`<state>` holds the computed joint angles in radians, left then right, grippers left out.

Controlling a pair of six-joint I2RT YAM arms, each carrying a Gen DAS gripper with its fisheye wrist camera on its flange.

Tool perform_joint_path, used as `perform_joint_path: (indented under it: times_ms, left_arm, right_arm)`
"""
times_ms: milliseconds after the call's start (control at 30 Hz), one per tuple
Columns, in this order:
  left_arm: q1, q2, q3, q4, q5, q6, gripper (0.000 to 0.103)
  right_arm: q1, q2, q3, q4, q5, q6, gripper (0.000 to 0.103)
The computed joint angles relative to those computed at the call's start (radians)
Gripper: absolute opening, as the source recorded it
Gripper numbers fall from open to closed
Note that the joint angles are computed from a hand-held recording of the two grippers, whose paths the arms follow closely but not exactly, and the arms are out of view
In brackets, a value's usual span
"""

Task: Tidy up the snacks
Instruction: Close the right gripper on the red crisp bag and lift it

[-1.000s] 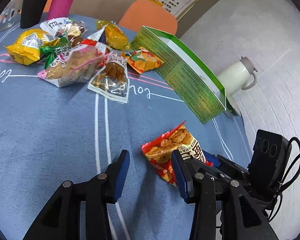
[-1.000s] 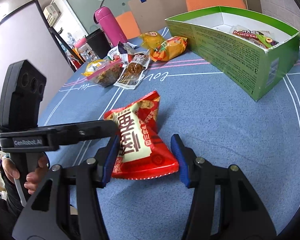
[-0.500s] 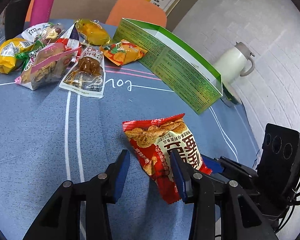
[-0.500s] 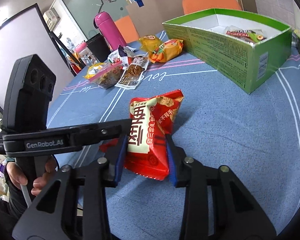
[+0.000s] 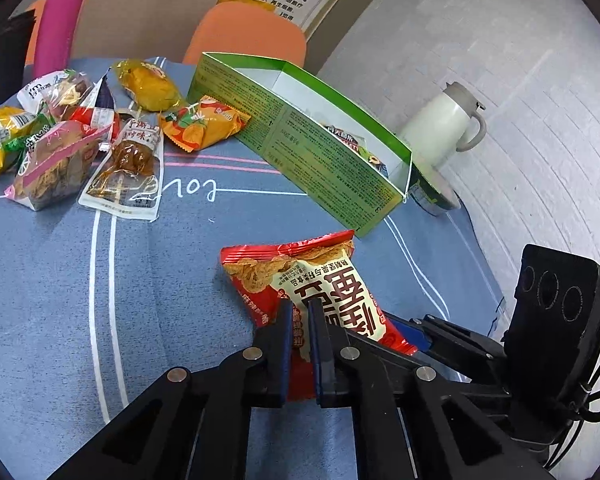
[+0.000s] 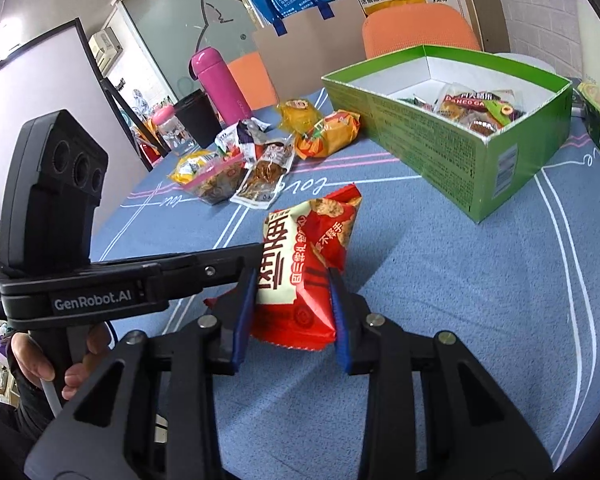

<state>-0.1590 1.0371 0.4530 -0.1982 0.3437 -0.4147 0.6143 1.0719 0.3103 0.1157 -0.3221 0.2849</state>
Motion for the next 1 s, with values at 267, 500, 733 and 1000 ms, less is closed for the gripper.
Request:
perform_joint_path:
  times_ms: [267, 500, 733, 1000]
  left_arm:
    - [0.064, 0.014, 0.01, 0.0, 0.027, 0.008, 0.008]
    - [0.146, 0.128, -0.012, 0.057, 0.174, 0.007, 0.015]
    - [0.098, 0.112, -0.016, 0.048, 0.141, -0.003, 0.022]
    - [0.076, 0.159, 0.002, 0.057, 0.115, 0.003, 0.023]
  right_arm:
    - [-0.086, -0.007, -0.015, 0.017, -0.071, 0.014, 0.035]
    - [-0.057, 0.021, 0.02, -0.04, -0.022, -0.025, 0.037]
    - [-0.079, 0.04, 0.008, -0.061, 0.038, -0.028, 0.052]
    - [-0.039, 0.061, 0.0, -0.022, 0.047, -0.041, 0.037]
